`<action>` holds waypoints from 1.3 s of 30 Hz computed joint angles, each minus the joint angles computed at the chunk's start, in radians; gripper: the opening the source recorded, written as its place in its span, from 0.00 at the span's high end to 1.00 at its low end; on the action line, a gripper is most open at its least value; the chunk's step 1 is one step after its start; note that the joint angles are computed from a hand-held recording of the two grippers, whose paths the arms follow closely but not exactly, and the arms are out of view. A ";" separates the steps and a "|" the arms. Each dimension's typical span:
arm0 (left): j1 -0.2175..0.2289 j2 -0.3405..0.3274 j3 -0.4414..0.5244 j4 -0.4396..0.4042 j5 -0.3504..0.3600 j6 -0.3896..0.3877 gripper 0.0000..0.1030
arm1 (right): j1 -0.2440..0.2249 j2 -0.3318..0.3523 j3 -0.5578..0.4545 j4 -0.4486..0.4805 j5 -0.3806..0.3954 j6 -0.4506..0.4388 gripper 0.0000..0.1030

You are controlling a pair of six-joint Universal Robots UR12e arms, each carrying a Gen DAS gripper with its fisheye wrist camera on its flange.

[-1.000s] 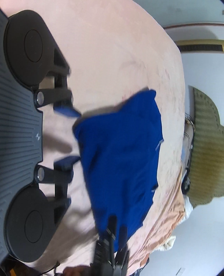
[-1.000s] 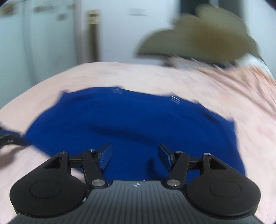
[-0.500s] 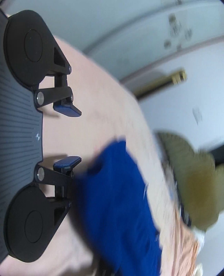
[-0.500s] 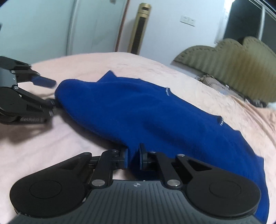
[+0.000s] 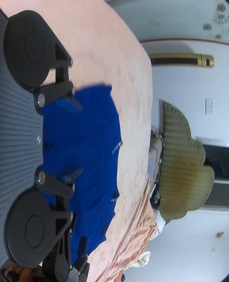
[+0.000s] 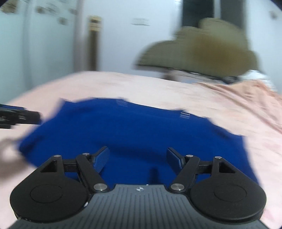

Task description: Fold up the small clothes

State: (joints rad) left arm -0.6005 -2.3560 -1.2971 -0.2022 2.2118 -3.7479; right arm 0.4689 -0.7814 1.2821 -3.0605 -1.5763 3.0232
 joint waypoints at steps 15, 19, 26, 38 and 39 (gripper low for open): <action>-0.023 -0.069 0.097 -0.209 0.056 0.013 0.13 | -0.039 0.016 -0.012 0.120 -0.031 0.096 0.00; -0.020 -0.065 0.088 -0.193 0.040 0.010 0.10 | -0.043 0.010 -0.005 0.115 -0.014 0.108 0.00; -0.026 -0.077 0.114 -0.236 0.062 0.039 0.00 | -0.051 0.003 0.010 0.102 0.016 0.131 0.00; -0.032 -0.085 0.128 -0.252 0.100 0.057 0.00 | -0.047 0.002 0.008 0.112 0.002 0.114 0.00; -0.032 -0.084 0.128 -0.252 0.098 0.056 0.00 | -0.047 0.002 0.008 0.112 0.002 0.114 0.00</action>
